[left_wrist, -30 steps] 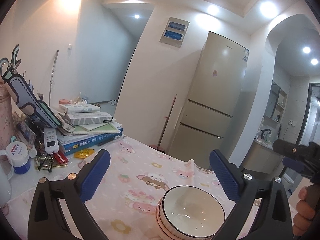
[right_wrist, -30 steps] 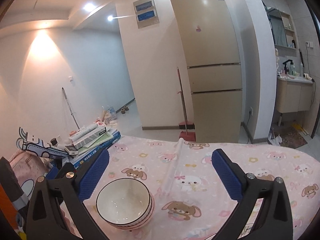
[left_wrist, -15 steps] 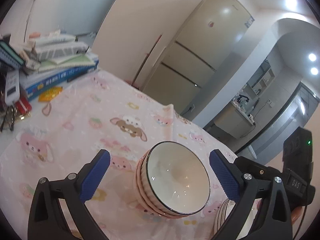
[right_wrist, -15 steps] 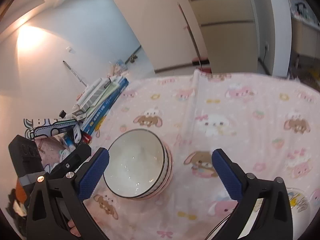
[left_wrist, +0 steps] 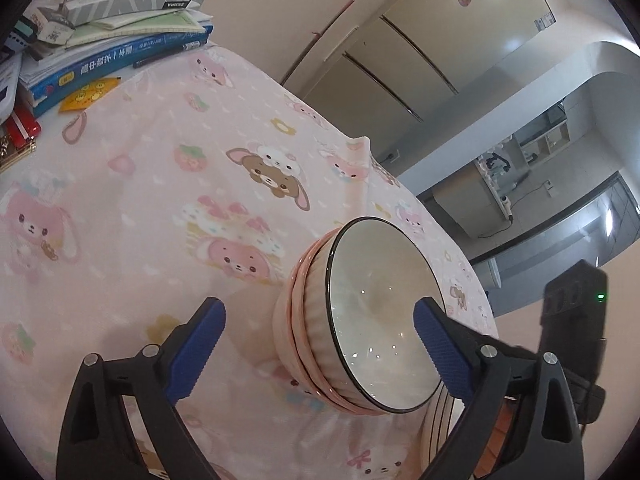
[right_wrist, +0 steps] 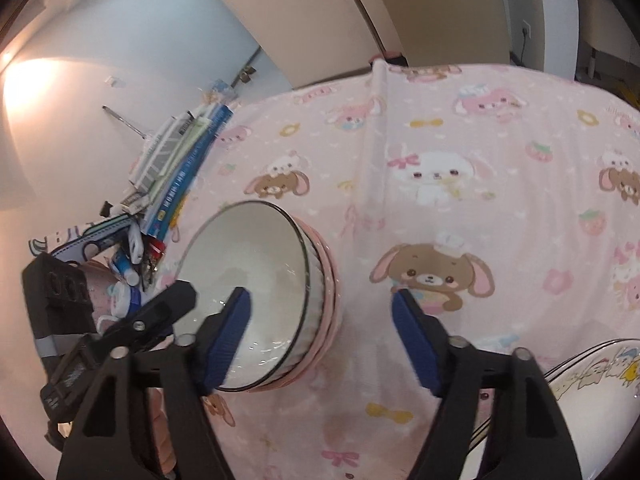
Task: Organize plates and bowls
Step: 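Move both open grippers to the rim of the stacked bowls, then close both grippers on the bowl stack rim and lift it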
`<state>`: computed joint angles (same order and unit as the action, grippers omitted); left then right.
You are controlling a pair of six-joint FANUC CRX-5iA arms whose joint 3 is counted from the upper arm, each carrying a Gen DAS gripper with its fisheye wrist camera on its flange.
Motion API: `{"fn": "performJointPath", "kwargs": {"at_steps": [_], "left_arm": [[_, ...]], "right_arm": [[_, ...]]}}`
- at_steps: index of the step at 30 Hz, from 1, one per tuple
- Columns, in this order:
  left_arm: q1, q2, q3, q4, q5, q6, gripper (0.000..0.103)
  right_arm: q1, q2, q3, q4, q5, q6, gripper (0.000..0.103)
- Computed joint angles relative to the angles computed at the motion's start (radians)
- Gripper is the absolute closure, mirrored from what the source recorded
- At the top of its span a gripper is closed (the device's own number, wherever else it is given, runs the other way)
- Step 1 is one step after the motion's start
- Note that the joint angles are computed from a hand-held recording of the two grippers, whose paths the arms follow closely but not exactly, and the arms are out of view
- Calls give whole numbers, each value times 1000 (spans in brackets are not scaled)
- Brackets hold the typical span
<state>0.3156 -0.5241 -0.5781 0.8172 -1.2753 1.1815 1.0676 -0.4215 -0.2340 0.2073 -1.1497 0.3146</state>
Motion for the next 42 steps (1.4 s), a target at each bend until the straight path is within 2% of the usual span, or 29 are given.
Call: {"fn": "performJointPath", "kwargs": {"at_steps": [1, 4, 12, 15, 16, 19, 25, 28, 31, 34, 35, 42], "left_arm": [[-1, 9, 3, -1, 1, 0, 11], [-5, 20, 10, -13, 1, 7, 22], [-71, 44, 30, -66, 16, 36, 32], [-97, 54, 41, -102, 24, 68, 45], [-105, 50, 44, -125, 37, 94, 49], [-110, 41, 36, -126, 51, 112, 49], [-102, 34, 12, -98, 66, 121, 48], [-88, 46, -12, -58, 47, 126, 48], [-85, 52, -11, -69, 43, 150, 48], [-90, 43, -24, -60, 59, 165, 49], [-92, 44, -21, -61, 55, 160, 53], [-97, 47, 0, -86, 38, 140, 54]], "right_arm": [[-10, 4, 2, -17, 3, 4, 46], [-44, 6, -3, -82, 31, 6, 48], [-69, 13, -25, -153, 77, -14, 49], [-82, 7, -32, -183, 104, -13, 49], [-82, 5, -36, -182, 112, -18, 56], [-93, 11, -22, -212, 116, 34, 61], [-80, 3, -40, -188, 136, -17, 60], [-112, -7, -50, -255, 168, 1, 59], [-139, 1, -44, -316, 171, 43, 61], [-116, 4, -44, -279, 157, 27, 62], [-117, 2, -46, -282, 161, 24, 62], [-122, 11, -33, -290, 148, 49, 63]]}}
